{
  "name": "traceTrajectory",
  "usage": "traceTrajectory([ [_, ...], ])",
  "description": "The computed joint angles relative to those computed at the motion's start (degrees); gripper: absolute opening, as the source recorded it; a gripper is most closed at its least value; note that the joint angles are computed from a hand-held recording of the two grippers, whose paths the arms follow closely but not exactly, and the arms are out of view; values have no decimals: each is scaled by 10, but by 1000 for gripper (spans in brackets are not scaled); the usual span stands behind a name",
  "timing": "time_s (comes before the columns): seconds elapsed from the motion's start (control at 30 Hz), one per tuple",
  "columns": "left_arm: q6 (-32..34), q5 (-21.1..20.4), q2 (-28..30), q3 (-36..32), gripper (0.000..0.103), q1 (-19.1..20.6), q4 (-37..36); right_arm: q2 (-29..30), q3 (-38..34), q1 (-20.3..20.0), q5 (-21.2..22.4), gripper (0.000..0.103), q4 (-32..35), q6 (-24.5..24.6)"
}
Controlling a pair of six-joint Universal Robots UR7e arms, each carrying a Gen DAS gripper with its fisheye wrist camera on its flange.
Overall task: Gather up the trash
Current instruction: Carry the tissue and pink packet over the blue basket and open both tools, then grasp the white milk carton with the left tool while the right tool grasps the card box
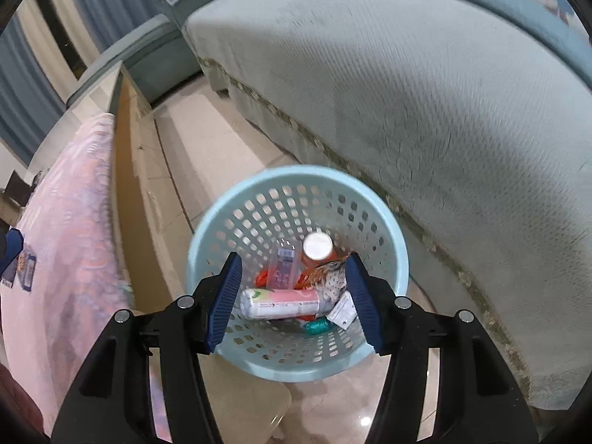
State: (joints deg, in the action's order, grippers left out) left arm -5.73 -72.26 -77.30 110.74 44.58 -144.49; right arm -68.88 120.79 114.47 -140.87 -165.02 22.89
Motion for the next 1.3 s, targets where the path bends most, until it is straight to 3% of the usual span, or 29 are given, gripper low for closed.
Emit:
traceTrajectory([
  [0.07,-3,13,-25,4,44,-3,-1,3,-11,21,-8,55,3,-6],
  [0.23,-10,43,-94,12,45,-2,5,34,-60,78,-13,55,1,-36],
  [0.33,-5,83,-142,18,47,-1,22,66,-96,110,-6,55,-16,-70],
  [0.47,-4,126,-192,19,61,13,40,123,-148,145,18,56,-48,-125],
  [0.53,-7,143,-212,16,64,27,46,157,-180,156,38,64,-51,-151],
  [0.63,-24,180,-228,-2,68,58,66,207,-222,163,77,65,-46,-172],
  [0.77,-50,194,-225,-34,69,120,90,287,-304,163,117,65,20,-179],
  [0.87,-45,224,-207,-56,68,155,107,335,-352,160,124,71,44,-207],
  [1.0,-36,208,-182,-73,68,196,100,377,-396,152,119,74,78,-253],
  [1.07,-19,209,-166,-79,68,208,81,386,-402,151,124,81,74,-273],
  [1.13,-4,208,-149,-92,68,217,81,395,-405,153,117,89,61,-293],
  [1.2,2,214,-137,-100,68,221,82,409,-412,156,100,90,39,-313],
  [1.3,7,217,-121,-116,68,228,92,435,-441,155,62,90,62,-319],
])
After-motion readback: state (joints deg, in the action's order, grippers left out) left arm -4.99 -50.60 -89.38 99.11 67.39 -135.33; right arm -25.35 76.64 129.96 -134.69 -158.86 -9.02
